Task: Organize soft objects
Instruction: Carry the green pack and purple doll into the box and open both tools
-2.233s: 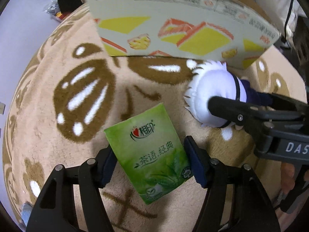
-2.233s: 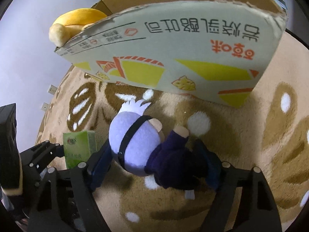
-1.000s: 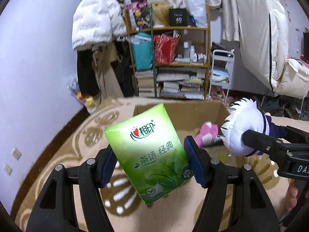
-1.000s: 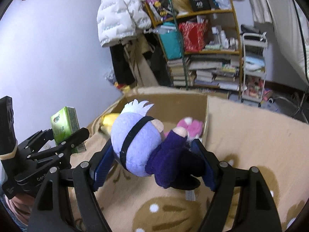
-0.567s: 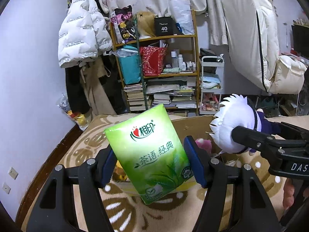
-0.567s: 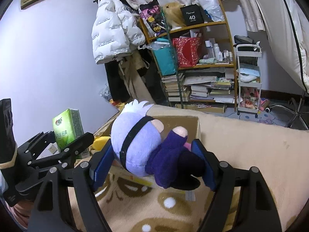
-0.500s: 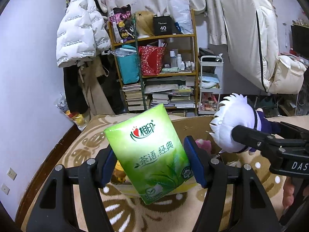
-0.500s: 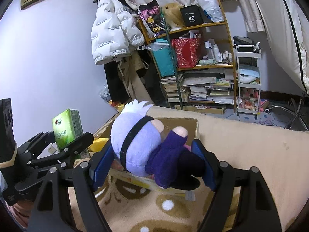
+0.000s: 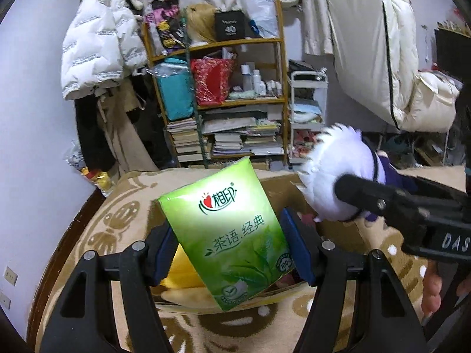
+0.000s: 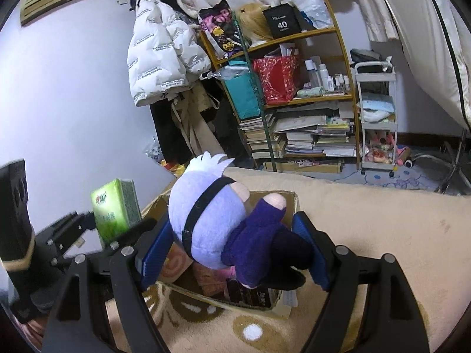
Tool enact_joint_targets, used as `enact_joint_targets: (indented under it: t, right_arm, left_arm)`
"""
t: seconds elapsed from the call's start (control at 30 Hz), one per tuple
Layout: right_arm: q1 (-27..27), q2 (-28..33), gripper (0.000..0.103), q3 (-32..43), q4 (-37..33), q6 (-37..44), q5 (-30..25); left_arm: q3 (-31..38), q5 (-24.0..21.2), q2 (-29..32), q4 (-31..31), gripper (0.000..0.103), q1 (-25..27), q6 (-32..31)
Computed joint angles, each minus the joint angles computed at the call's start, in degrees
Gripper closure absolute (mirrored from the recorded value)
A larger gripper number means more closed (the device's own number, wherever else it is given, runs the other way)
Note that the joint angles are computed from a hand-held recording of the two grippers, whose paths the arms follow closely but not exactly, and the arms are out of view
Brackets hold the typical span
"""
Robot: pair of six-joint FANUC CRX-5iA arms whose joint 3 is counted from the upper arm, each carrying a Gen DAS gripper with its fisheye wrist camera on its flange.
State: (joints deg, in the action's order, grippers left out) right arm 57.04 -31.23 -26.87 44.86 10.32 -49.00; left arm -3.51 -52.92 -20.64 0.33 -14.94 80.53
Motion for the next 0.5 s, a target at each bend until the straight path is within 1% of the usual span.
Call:
enact_joint_targets:
  t: [0.13,0.23,0.27,0.3,0.33,0.37,0.43,0.5]
  right_arm:
    - [-1.42,-0.19,0.017,-0.29,-2.01,-0.05,1.86]
    - [-3.17,-0.81,0.014,-0.79,-5.11,-0.69,4.96]
    - [-4.07,-1.33,0.014,-1.38,-6.65,-1.24,6.94]
    - [-4.63,-1.52,0.014,-1.56,-7.86,-1.09,8.00]
    - [-4.90,-1.43,0.014,-1.54,-8.45,-0.93,8.45]
    - [-5.13,-1.18,0.014,-1.32,-8.95,-0.61,8.37]
    - [-5.20,-1.11,0.014,-1.42,-8.75,-0.61,8.57]
    - [-5.23,-1.03,0.012,-1.47,-8.66,-0.66,9.00]
  left_arm:
    - [0.73,-0.39,1.11,-2.94,0.035,-2.12,1.31]
    - [1.09,-0.64,1.69,-5.02,0.035,-3.28,3.06]
    - [1.11,-0.45,1.74,-5.92,0.034,-3.63,3.72]
    - [1.22,-0.40,1.79,-6.59,0.030,-3.89,4.11]
    - [1.68,-0.60,2.02,-7.78,0.023,-4.41,5.00]
    - [1.82,-0.53,2.00,-8.53,0.020,-4.60,5.63]
    - [1.45,0.06,1.46,-8.84,0.019,-4.43,6.20]
    - [1.41,-0.40,1.14,-8.61,0.019,-3.86,6.70]
